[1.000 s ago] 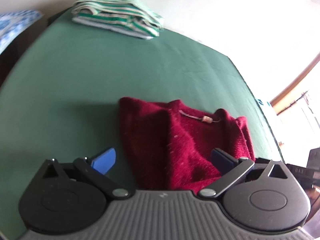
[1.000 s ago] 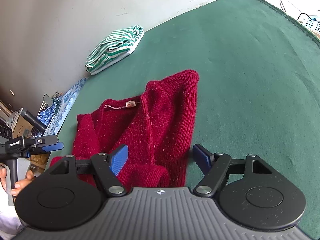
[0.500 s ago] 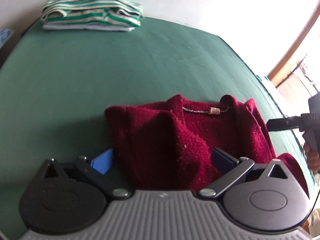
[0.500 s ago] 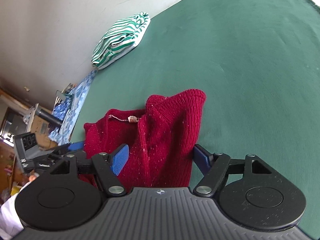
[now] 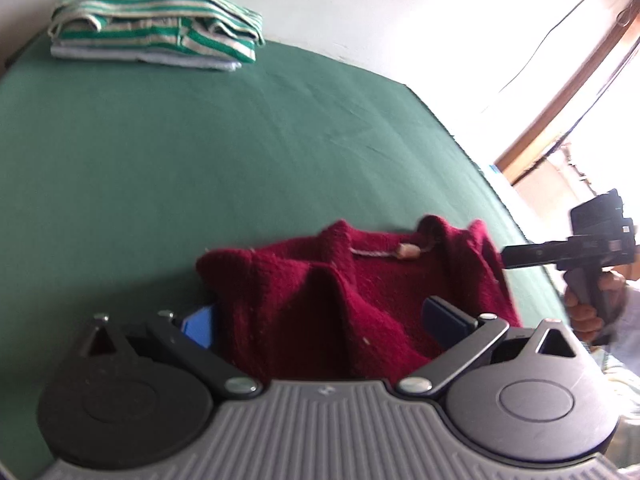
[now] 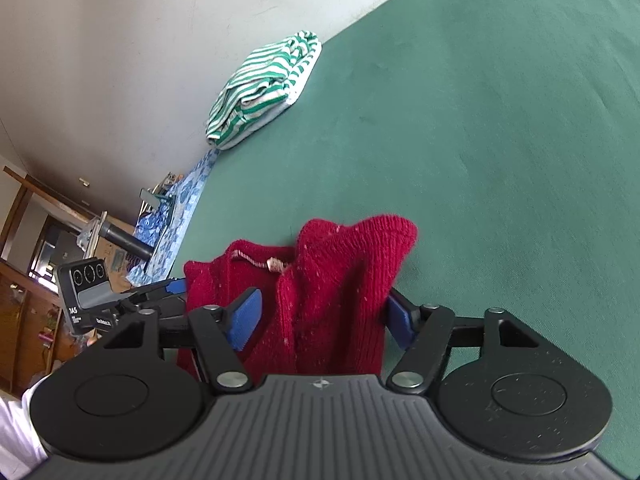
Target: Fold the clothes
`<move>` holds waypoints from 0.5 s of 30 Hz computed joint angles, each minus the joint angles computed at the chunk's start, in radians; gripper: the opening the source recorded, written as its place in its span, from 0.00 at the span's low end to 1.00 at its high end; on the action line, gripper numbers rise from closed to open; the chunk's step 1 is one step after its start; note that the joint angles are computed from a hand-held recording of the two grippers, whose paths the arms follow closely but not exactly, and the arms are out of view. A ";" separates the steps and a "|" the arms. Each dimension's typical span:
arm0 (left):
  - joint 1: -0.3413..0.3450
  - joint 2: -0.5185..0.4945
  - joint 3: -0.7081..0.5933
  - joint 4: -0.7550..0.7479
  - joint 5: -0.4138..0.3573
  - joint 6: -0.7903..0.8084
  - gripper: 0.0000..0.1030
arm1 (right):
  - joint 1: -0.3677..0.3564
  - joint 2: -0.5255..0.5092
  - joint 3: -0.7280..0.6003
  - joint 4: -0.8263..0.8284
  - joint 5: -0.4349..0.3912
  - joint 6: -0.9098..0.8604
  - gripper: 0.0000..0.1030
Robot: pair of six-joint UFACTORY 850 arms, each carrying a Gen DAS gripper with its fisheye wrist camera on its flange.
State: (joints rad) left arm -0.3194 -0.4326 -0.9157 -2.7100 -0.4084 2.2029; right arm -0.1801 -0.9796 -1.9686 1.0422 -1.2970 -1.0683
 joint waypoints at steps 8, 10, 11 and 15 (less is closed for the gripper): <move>0.005 -0.030 -0.037 -0.044 -0.007 0.038 0.99 | 0.009 -0.064 -0.092 0.007 -0.013 0.076 0.39; -0.002 -0.038 -0.055 -0.065 0.021 0.080 0.99 | 0.013 -0.069 -0.103 0.001 -0.012 0.072 0.37; -0.001 -0.037 -0.054 -0.058 0.020 0.072 0.98 | 0.013 -0.070 -0.106 -0.003 -0.013 0.070 0.37; 0.006 -0.037 -0.050 -0.032 -0.001 0.014 0.97 | 0.011 -0.085 -0.125 0.002 -0.030 0.071 0.36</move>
State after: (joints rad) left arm -0.3130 -0.4694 -0.9658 -2.7423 -0.4096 2.2166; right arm -0.1696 -1.0647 -2.0933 1.0443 -1.3266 -0.9976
